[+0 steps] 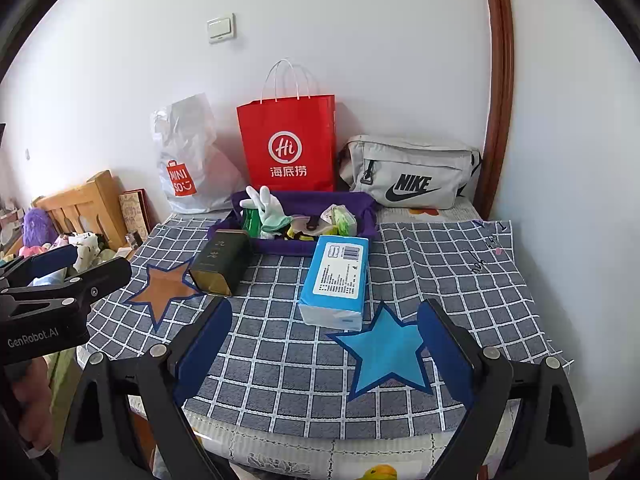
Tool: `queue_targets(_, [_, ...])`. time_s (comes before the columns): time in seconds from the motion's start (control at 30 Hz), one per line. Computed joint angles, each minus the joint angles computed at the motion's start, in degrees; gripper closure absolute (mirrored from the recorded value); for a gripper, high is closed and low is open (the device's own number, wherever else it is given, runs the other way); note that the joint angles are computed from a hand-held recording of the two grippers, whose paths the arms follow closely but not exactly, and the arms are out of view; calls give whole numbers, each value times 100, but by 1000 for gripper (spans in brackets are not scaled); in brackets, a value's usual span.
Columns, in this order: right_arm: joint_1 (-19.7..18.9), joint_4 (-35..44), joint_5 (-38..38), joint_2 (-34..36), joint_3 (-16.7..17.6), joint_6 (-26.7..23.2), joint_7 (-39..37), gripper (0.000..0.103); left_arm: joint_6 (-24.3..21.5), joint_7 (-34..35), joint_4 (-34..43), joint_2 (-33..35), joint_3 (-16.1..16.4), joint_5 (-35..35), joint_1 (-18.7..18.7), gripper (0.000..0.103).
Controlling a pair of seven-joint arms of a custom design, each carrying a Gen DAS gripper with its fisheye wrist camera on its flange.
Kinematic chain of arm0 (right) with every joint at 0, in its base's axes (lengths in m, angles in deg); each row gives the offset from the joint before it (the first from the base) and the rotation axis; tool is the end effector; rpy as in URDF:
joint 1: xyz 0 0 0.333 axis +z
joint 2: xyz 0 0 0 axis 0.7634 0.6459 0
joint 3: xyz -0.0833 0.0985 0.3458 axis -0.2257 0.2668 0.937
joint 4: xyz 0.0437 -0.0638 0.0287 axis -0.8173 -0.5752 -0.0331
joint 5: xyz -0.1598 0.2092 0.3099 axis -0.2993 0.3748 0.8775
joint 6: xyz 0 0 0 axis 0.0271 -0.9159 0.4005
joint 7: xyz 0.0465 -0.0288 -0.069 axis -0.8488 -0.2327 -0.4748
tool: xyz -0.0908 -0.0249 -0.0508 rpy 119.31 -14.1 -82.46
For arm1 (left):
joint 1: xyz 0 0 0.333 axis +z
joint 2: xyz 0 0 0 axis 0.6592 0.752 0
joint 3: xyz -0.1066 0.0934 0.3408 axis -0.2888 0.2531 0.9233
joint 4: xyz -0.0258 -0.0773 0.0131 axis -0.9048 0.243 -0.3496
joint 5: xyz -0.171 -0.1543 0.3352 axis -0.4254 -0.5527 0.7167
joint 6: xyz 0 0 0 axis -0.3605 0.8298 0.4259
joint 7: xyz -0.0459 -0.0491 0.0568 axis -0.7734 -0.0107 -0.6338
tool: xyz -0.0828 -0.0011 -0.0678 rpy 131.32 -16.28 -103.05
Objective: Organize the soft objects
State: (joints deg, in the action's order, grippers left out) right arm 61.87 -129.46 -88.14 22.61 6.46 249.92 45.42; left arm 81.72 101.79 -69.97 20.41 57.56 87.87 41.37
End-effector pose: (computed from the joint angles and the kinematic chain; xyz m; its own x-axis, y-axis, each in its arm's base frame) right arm 0.5839 0.1727 0.5424 0.1177 -0.9907 -0.0679 -0.6234 -0.0205 -0.7816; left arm 0.5878 -0.1024 0.5816 -0.0231 -0.9997 -0.0125 -0.6646 0.0247 -0.7468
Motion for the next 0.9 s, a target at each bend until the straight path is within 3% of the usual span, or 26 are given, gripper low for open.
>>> queue_targets(0.9, [-5,20,25,-26,4,20,-34,10,1,-59,-8,-13,-11,47,4,4])
